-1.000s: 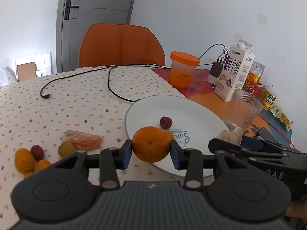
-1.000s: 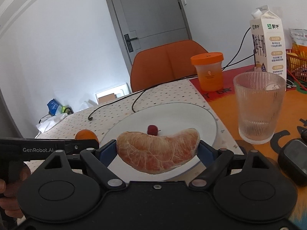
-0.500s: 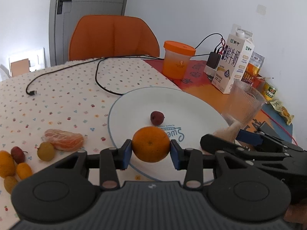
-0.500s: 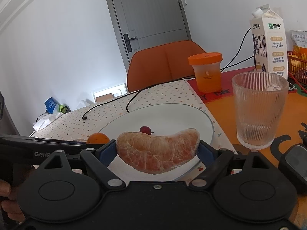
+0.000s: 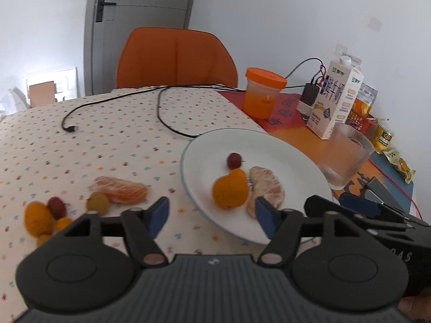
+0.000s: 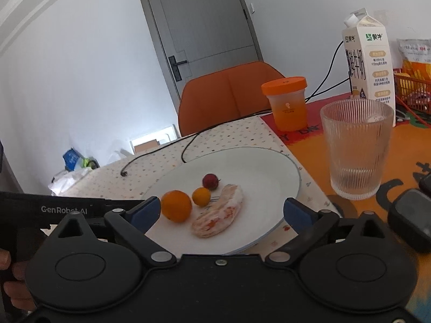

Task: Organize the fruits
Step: 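Move both open grippers back toward the remaining fruit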

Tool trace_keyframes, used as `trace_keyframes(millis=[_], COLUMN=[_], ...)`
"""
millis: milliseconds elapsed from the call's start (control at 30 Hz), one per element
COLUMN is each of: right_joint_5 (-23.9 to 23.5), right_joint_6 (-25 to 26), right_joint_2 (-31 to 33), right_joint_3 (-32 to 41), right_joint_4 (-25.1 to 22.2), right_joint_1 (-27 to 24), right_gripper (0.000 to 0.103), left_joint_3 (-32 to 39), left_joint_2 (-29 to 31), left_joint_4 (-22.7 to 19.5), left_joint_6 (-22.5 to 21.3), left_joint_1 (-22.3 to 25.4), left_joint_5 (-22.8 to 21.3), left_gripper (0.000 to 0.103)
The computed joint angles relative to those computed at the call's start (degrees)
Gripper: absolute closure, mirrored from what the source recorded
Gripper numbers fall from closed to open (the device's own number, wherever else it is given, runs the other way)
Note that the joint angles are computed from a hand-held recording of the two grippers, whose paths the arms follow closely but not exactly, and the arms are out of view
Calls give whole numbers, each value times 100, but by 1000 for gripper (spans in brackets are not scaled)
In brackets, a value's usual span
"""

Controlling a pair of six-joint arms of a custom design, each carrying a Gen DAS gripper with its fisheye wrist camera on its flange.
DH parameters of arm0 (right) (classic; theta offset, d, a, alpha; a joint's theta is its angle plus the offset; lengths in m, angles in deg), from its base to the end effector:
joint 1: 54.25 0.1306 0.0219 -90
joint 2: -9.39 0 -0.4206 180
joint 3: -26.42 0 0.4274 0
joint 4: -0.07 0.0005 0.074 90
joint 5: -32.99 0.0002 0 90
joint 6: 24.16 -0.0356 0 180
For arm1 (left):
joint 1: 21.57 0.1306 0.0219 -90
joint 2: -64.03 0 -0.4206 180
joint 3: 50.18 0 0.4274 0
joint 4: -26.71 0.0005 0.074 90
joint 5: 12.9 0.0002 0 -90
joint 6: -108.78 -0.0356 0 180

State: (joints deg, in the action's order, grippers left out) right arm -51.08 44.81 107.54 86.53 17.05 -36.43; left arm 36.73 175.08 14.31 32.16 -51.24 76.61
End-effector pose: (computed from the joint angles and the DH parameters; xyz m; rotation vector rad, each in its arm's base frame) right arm 0.4965 0.1552 0.2441 0.1240 1.9484 0.3502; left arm 0.5655 -0.3224 0.2829 0.3124 2.2169 -0.4048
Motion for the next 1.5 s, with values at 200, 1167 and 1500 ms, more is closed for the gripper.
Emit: trace_keyframes(millis=[200, 1167, 1500], right_joint_5=[22, -222, -225], right_joint_6=[-142, -77, 79], right_joint_2=[-63, 31, 143], right_joint_3=[-40, 168, 361], right_joint_4=[-24, -83, -202], right_joint_1=[92, 570, 759], right_gripper=[0, 0, 0], left_joint_3=[-292, -1496, -1602], left_joint_2=[-238, -1108, -1131], left_joint_4=[124, 911, 819], left_joint_6=[169, 324, 532], left_joint_1=[124, 689, 897], left_joint_5=[-48, -166, -247], left_gripper=[22, 22, 22])
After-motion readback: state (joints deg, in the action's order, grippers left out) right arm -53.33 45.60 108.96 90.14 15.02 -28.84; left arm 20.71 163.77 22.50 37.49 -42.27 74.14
